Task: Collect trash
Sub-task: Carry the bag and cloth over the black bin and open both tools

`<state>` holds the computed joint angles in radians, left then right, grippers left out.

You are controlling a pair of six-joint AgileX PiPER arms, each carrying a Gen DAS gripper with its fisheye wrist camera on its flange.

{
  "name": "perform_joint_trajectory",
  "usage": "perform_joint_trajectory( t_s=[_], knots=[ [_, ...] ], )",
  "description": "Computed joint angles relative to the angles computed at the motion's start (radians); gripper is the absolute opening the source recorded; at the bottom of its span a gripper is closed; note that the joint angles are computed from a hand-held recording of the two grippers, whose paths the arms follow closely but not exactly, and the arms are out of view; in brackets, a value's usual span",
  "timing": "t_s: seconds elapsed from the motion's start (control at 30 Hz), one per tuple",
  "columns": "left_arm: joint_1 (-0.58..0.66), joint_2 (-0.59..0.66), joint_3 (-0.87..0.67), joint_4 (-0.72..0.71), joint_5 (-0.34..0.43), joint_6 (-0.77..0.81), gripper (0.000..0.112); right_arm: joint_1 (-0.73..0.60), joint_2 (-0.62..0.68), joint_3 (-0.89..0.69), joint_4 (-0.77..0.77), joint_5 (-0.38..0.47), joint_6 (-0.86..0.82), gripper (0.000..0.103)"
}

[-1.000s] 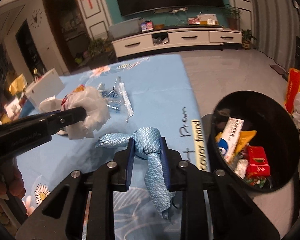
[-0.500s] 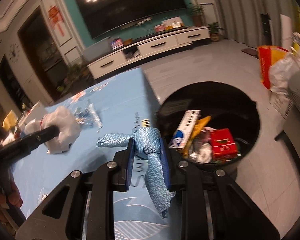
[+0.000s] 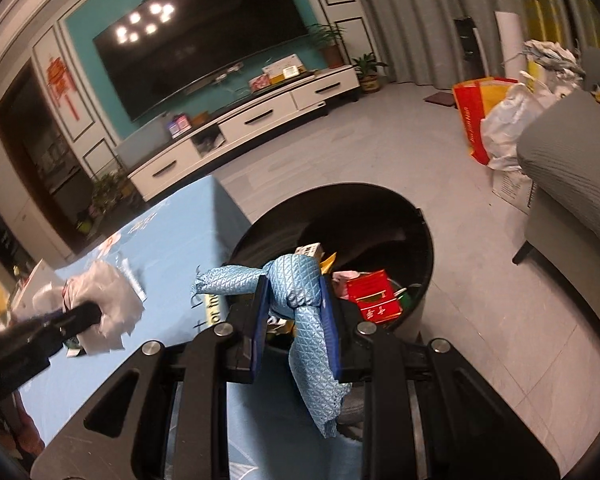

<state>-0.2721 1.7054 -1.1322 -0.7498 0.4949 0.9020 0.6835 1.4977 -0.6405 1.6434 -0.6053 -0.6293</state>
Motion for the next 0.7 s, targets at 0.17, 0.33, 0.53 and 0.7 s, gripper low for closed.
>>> perform_joint_trajectory(
  t_s=[0.17, 0.33, 0.53, 0.7],
  knots=[
    [-0.06, 0.056, -0.055, -0.004, 0.013, 0.0, 0.022, -0.06, 0.014, 0.011, -0.059, 0.031, 0.055, 0.026],
    [-0.105, 0.148, -0.152, -0.019, 0.062, -0.003, 0.022, -0.127, 0.03, 0.018, -0.127, 0.072, 0.108, 0.026],
    [-0.143, 0.261, -0.273, 0.0, 0.109, -0.062, 0.022, -0.221, 0.06, 0.009, -0.21, 0.117, 0.144, 0.026],
    [-0.185, 0.337, -0.353, 0.054, 0.111, -0.131, 0.023, -0.28, 0.097, -0.024, -0.241, 0.152, 0.128, 0.027]
  ],
)
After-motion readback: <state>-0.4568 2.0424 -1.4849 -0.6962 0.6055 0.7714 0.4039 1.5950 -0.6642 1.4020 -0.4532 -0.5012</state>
